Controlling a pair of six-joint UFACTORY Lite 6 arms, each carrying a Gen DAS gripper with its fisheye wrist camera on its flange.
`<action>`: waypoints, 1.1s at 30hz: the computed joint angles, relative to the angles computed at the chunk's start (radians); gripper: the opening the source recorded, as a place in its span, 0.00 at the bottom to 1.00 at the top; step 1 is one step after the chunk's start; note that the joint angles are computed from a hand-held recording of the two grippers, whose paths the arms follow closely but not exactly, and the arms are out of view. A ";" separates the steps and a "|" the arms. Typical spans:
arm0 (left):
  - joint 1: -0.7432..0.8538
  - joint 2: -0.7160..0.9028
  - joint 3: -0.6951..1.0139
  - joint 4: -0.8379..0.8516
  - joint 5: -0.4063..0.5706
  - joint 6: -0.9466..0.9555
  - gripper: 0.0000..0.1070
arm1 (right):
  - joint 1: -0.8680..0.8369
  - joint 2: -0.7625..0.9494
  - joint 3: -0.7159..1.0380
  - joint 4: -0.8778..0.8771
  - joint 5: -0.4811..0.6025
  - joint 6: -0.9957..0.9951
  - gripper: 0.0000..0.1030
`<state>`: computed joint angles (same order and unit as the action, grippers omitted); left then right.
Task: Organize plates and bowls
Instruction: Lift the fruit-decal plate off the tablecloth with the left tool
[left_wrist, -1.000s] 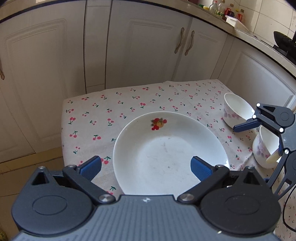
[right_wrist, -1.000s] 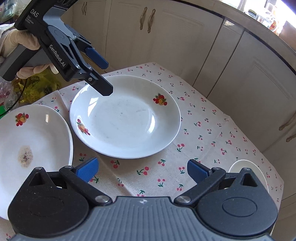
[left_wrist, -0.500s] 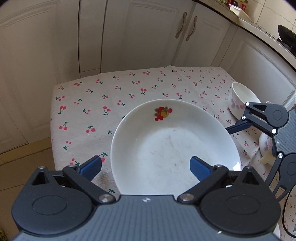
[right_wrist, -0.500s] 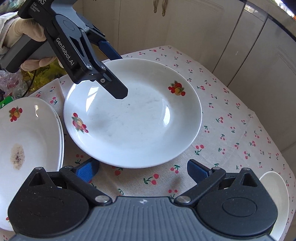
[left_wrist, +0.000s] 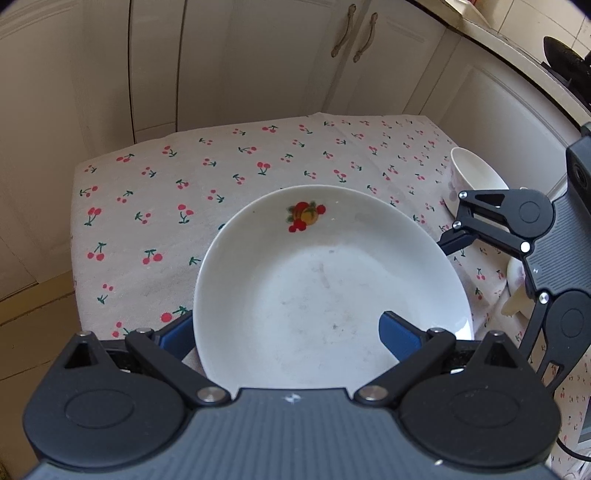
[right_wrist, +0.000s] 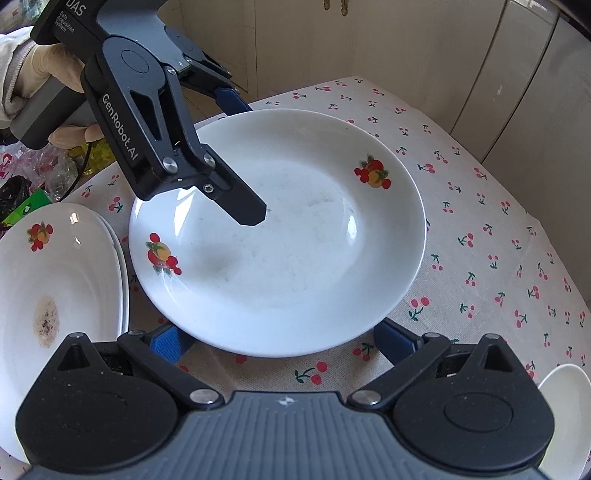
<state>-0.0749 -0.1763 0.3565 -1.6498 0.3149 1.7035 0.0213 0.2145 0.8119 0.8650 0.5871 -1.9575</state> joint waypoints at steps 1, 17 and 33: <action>0.005 0.007 0.006 0.007 0.007 -0.002 0.93 | 0.000 0.000 0.000 -0.001 0.002 -0.004 1.00; 0.061 0.097 0.110 0.195 0.092 -0.106 0.93 | -0.006 -0.027 -0.032 0.061 -0.003 -0.119 1.00; 0.037 0.093 0.101 0.154 0.063 -0.065 0.93 | -0.063 -0.070 -0.074 0.146 0.049 -0.209 1.00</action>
<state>-0.0376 -0.0836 0.4577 -1.4957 0.3783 1.6383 -0.0422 0.1442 0.7381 1.0115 0.6364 -2.1668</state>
